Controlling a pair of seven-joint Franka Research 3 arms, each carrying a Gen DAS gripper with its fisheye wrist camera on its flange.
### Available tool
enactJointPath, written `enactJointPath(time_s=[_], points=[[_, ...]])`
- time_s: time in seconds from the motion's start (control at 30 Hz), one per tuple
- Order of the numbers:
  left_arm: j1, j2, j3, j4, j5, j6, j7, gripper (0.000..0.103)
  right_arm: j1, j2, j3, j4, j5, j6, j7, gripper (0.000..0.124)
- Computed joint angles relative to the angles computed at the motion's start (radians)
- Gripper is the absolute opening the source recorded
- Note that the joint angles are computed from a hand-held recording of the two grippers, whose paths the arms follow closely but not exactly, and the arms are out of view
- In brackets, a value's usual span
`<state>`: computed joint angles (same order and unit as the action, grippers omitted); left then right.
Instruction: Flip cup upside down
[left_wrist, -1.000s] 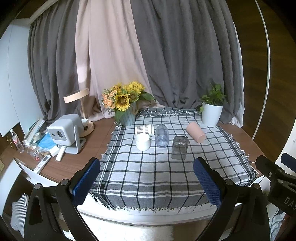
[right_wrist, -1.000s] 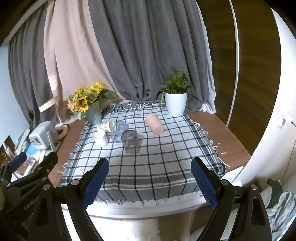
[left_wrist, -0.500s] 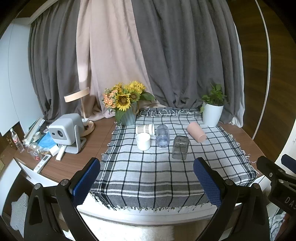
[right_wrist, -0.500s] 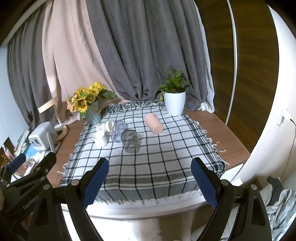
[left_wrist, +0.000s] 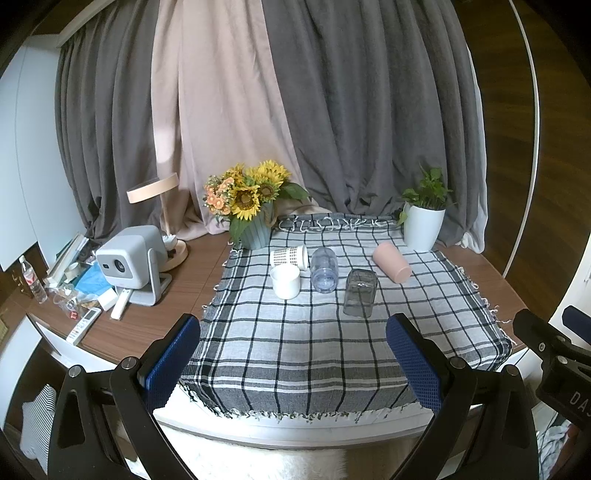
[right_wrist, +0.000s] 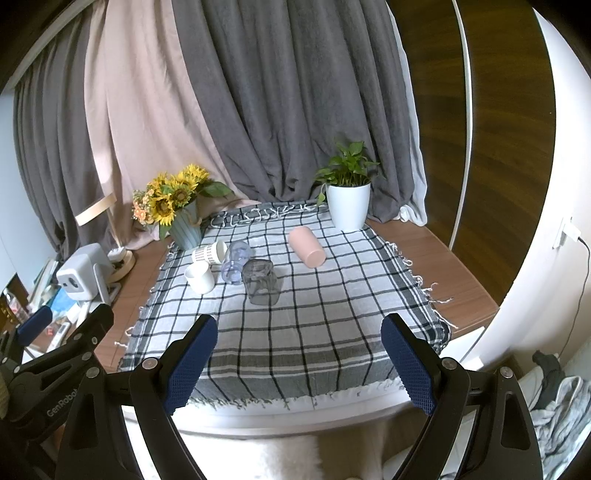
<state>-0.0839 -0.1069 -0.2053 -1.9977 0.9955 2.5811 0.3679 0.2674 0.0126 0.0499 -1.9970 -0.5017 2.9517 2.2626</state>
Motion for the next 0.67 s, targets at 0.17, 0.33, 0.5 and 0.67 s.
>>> enactJointPath(time_s=[0.17, 0.33, 0.5, 0.67], points=[[0.0, 0.003, 0.001, 0.002, 0.007, 0.001, -0.004, 0.103, -0.002, -0.004, 0.002, -0.003, 0.002, 0.0, -0.004, 0.09], [0.0, 0.002, 0.002, 0.001, 0.005, 0.003, -0.003, 0.103, -0.002, -0.005, 0.002, -0.003, 0.003, -0.001, -0.005, 0.09], [0.001, -0.001, 0.003, -0.004, 0.004, 0.008, -0.001, 0.103, -0.003, -0.005, 0.004, -0.003, -0.002, -0.001, 0.001, 0.09], [0.002, -0.004, 0.001, -0.008, 0.004, 0.009, -0.003, 0.103, -0.005, -0.009, 0.005, -0.006, 0.004, -0.003, -0.007, 0.09]])
